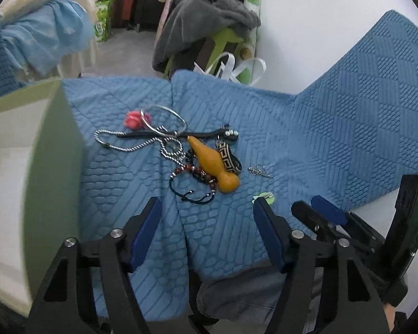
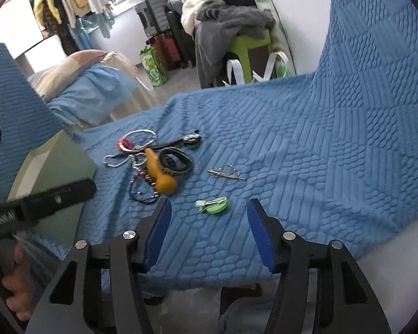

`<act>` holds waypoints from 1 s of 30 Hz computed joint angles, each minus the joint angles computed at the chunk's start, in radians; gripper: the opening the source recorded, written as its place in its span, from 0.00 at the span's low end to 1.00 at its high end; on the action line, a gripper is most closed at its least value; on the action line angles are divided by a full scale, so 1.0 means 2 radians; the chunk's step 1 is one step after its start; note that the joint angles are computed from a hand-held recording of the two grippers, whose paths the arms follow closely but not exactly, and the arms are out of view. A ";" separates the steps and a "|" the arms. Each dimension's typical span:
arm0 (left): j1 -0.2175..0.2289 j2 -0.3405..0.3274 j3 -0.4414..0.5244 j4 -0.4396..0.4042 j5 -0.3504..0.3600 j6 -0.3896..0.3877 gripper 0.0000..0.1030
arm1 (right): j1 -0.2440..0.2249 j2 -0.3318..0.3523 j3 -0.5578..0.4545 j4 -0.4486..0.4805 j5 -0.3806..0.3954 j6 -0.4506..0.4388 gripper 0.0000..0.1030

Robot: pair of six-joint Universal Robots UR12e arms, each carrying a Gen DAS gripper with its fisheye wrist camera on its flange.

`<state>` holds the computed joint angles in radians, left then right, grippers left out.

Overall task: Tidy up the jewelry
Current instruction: 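Lower the left tool onto the red-bead bracelet while the right tool approaches the green charm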

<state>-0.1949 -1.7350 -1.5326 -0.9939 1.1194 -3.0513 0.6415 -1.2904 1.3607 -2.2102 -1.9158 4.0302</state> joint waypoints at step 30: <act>-0.026 -0.039 0.004 0.019 0.019 0.104 0.21 | -0.029 0.029 -0.019 0.038 0.065 -0.026 0.24</act>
